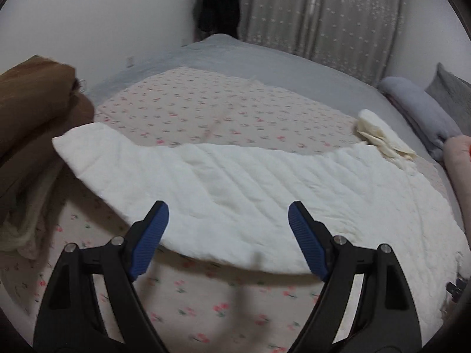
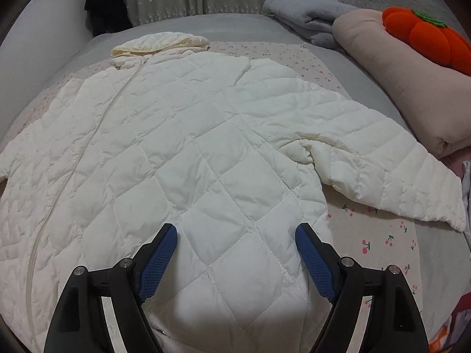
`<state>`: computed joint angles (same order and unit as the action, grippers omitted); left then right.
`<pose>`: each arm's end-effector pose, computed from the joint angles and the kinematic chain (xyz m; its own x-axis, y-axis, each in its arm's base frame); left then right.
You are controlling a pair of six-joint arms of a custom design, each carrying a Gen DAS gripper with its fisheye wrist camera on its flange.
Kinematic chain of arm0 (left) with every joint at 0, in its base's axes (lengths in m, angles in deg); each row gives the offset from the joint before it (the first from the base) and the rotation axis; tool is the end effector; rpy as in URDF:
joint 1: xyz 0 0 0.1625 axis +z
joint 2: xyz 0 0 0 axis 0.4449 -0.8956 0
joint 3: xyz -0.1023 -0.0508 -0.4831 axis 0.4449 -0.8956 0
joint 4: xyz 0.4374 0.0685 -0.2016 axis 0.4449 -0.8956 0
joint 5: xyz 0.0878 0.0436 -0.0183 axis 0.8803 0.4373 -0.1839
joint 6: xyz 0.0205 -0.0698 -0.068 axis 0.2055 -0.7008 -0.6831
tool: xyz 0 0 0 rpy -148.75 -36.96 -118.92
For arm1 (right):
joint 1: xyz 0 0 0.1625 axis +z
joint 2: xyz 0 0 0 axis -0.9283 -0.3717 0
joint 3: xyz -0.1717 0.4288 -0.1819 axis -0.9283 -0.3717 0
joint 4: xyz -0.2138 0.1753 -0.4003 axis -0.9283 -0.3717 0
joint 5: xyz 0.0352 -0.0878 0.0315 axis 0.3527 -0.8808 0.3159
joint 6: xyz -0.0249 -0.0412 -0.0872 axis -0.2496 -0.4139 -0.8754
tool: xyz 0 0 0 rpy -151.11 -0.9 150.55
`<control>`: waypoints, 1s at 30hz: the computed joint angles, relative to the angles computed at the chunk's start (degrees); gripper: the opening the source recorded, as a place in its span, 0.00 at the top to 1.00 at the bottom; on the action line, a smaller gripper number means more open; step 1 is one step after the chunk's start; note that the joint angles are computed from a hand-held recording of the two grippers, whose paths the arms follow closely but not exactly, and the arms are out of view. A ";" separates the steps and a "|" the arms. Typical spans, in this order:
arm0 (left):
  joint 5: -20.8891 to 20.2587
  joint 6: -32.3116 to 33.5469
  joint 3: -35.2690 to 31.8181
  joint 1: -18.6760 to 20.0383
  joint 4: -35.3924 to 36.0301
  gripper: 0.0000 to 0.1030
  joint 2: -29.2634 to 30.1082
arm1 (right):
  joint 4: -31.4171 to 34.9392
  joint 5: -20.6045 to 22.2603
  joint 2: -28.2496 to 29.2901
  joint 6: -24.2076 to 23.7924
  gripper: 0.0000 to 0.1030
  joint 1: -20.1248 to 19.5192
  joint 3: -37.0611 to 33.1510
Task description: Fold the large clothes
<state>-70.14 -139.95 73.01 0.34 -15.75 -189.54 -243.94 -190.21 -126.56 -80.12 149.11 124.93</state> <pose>-0.1045 -0.3020 0.2371 -0.7158 -0.3676 -0.5936 0.2759 0.6321 -0.7241 0.0382 -0.2629 0.2648 -0.7024 0.0779 0.7075 -0.3251 0.8492 -0.4162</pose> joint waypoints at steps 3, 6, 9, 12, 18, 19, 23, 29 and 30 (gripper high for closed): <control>0.13 3.31 1.17 9.11 -3.71 0.19 -2.40 | 1.66 1.84 -1.68 0.10 0.18 -1.55 0.12; -5.82 5.16 0.95 17.66 -6.24 0.15 0.36 | 4.74 2.37 -3.76 0.24 0.18 -2.09 -0.18; -9.12 -1.38 -1.50 15.38 3.24 0.16 2.37 | 8.71 -0.51 -5.46 1.76 0.18 -0.28 -0.72; -11.00 0.00 -2.32 10.80 3.34 0.16 2.08 | 15.12 -4.22 -7.59 5.15 0.18 3.76 -2.13; -11.25 7.51 -6.40 4.60 -4.05 0.16 8.46 | 23.94 -7.03 -10.05 10.29 0.18 13.96 -6.11; -11.55 9.91 -7.10 4.43 -7.25 0.16 9.91 | 25.86 -7.31 -10.17 11.66 0.18 15.41 -7.01; -13.09 19.79 -9.90 4.87 -18.86 0.15 15.75 | 31.27 -6.46 -9.77 15.20 0.18 19.52 -10.57; -14.67 30.90 -15.50 7.02 -29.08 0.15 24.32 | 30.98 -7.73 -3.70 14.39 0.17 23.43 -15.76; -14.91 32.88 -16.70 7.51 -30.68 0.15 25.99 | 30.53 -7.87 -2.39 14.05 0.17 23.58 -16.73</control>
